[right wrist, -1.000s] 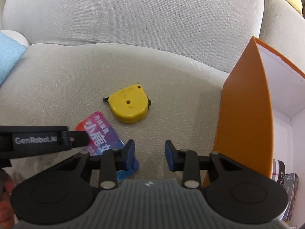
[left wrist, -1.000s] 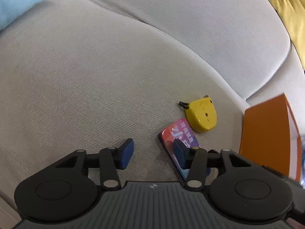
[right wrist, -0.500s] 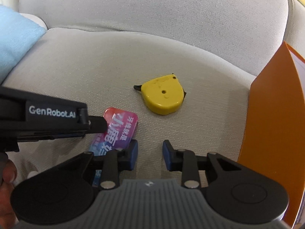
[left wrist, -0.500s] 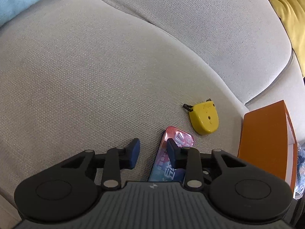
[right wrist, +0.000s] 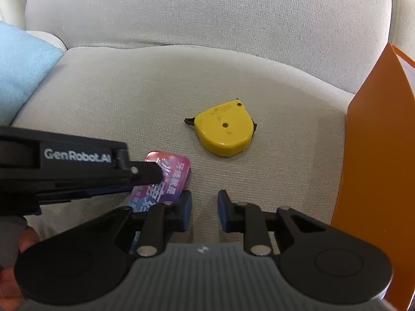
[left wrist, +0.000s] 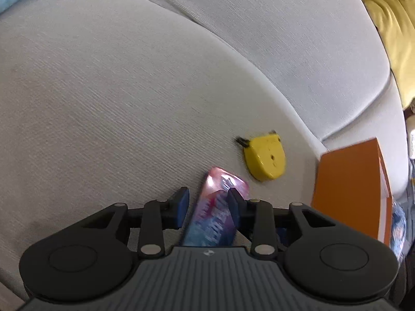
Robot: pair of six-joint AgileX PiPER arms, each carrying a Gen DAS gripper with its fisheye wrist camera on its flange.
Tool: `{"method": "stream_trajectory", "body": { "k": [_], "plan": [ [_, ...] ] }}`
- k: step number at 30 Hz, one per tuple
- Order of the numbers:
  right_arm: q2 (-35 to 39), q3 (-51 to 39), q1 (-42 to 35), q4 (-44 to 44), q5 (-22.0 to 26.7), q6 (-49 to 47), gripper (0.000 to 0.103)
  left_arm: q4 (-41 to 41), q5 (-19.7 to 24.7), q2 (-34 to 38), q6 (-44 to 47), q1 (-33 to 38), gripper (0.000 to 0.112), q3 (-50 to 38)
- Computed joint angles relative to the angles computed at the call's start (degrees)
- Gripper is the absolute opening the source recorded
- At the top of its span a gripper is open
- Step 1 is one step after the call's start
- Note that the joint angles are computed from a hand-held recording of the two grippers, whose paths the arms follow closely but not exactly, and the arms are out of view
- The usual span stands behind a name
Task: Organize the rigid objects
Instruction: 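Grasp the pink-blue tin upright with the left tool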
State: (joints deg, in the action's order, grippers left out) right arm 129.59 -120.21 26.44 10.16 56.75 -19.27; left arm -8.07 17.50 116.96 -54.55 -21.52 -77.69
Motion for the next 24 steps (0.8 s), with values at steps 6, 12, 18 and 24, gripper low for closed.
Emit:
{"method": "stream_trajectory", "body": {
  "k": [6,12,18,24],
  "plan": [
    [-0.12,0.5,-0.93,2.59,-0.19,-2.2,0.024,-13.25,1.4,-0.06,11.51,1.65,0.04,0.54],
    [1.1,-1.36,-0.64,2.15,0.32,-2.18,0.018,-4.99,3.1,0.04,6.3,0.45,0.029,-1.14],
    [-0.24,-2.05,0.12,-1.6,3.3,-1.04,0.019,-2.11,5.55,0.07,4.53,0.13,0.024,-2.91],
    [-0.62,-4.27,-1.34,0.96,10.26,-0.96,0.019,8.9,13.43,-0.91,-1.91,-1.56,0.007,-6.34]
  ]
}}
